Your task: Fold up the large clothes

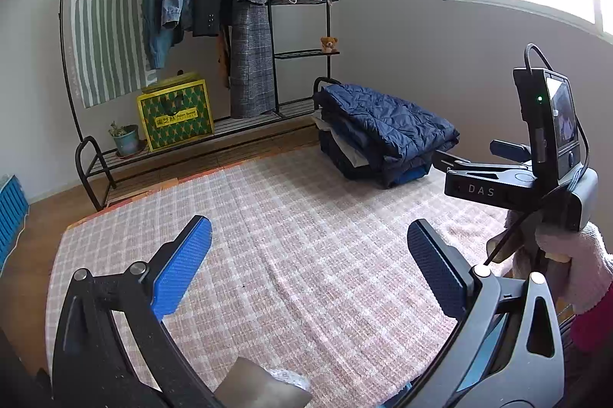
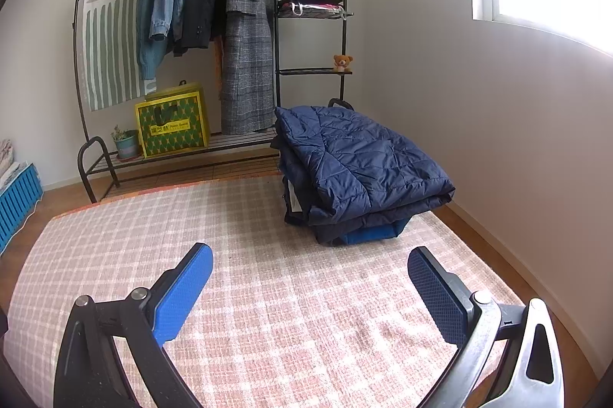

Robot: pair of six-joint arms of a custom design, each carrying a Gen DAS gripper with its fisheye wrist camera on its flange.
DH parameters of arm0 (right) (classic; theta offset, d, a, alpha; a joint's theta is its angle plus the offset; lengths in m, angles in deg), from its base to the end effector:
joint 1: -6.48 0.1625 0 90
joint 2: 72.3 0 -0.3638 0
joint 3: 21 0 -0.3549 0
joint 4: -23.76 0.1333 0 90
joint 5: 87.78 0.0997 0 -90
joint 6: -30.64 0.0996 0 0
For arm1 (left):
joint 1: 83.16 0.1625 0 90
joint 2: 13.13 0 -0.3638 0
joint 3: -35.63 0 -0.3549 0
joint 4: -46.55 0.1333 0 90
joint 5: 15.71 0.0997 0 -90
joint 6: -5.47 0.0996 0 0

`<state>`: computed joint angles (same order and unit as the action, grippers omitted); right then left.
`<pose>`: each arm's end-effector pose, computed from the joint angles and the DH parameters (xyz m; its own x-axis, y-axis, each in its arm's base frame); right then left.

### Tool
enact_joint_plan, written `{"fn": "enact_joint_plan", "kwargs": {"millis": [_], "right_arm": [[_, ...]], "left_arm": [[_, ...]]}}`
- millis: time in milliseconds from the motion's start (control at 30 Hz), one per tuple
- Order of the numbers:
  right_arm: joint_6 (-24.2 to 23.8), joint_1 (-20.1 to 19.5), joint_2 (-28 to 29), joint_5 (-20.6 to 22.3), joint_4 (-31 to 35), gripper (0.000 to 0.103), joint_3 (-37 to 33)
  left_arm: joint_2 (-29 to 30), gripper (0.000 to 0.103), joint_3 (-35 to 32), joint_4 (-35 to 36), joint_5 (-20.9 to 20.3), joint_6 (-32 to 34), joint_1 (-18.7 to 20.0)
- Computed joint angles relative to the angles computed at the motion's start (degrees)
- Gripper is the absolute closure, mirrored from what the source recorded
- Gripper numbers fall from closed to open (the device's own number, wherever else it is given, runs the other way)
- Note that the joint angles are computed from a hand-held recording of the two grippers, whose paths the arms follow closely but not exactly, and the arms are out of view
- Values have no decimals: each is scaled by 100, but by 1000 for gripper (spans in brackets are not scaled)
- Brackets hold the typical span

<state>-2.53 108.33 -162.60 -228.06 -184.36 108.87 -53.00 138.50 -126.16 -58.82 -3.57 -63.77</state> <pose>0.1281 -0.3347 0.3853 -0.6308 0.4014 0.6640 -0.4610 0.4945 -0.7369 -0.4572 -0.3793 0.0490 -0.5930 0.5068 -0.6257 0.8048 0.3971 -0.4411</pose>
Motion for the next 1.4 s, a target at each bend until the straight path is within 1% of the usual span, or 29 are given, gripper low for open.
{"fn": "enact_joint_plan", "kwargs": {"millis": [267, 1400], "right_arm": [[159, -61, -79, 16, 243, 0, -3], [174, -153, -162, 70, 308, 0, 50]], "left_arm": [[-5, 0, 14, -30, 14, 19, 1], [-54, 0, 53, -30, 28, 29, 26]]}}
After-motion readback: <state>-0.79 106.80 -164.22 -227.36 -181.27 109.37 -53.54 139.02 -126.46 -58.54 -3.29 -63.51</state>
